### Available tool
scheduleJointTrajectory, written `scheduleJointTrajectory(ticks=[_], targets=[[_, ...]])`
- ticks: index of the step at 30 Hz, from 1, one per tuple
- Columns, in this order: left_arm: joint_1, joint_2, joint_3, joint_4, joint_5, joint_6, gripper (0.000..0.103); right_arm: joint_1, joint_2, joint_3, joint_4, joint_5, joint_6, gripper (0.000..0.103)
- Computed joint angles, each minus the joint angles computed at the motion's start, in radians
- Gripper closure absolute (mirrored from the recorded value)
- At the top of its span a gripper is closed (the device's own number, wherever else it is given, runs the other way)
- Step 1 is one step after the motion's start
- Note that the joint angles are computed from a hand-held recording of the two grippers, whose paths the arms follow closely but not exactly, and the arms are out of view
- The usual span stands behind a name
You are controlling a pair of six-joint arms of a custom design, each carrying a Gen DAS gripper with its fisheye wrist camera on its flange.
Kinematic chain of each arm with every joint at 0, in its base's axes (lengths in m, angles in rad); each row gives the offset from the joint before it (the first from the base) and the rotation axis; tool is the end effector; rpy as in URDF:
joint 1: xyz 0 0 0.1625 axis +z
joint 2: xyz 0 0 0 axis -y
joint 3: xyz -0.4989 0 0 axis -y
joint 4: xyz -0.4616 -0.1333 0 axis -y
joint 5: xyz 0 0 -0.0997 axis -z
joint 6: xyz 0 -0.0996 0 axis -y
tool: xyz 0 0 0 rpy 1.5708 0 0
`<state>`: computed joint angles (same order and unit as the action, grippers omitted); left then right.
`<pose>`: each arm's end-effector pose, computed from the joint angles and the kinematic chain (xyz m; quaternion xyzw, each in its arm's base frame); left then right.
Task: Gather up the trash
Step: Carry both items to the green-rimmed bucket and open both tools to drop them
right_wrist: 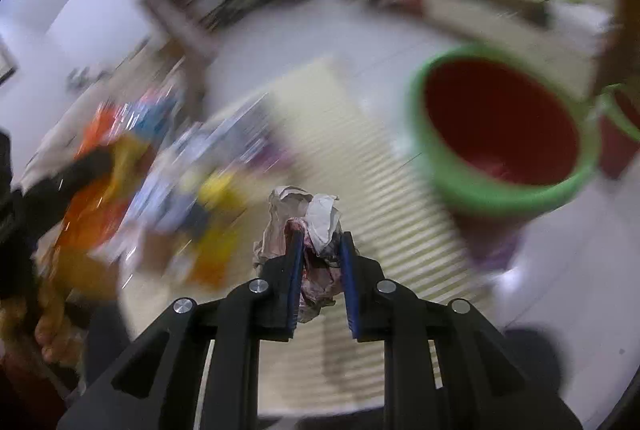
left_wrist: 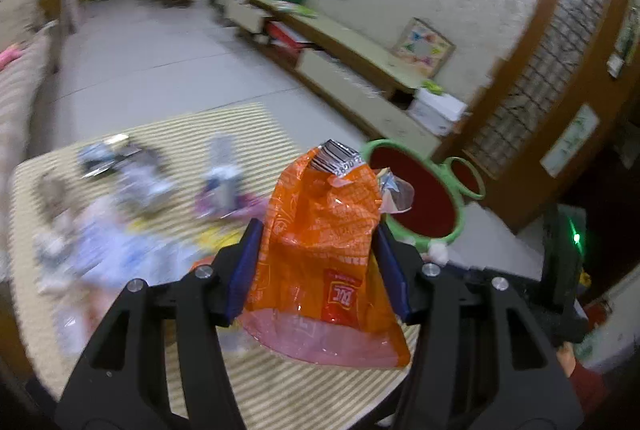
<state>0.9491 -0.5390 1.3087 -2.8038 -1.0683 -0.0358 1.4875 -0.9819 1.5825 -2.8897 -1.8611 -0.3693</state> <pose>-0.3697 -0.8273 0.0638 0.2176 0.9190 -0.2886 0.1572 0.0382 -0.8018 0.3103 0.0817 -0.9241 0.3085 0.2100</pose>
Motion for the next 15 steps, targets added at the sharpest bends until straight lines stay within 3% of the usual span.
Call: scheduleJointTrajectory(ticks=[5,8,13,15], targets=[[0.011,0.21,-0.331,0.19,-0.12,0.02,0.05,-0.05,0.021,-0.087,-0.112,-0.005,0.089,0.085],[0.007,0.327,-0.52,0.31,-0.129,0.045,0.05,-0.08,0.035,-0.135,-0.113,0.009,0.134,0.085],[0.007,0.503,-0.823,0.505,-0.115,0.058,0.05,-0.106,0.054,-0.194,-0.102,-0.001,0.131,0.085],[0.008,0.553,-0.92,0.572,-0.116,0.063,0.043,-0.116,0.047,-0.202,-0.098,0.004,0.129,0.08]])
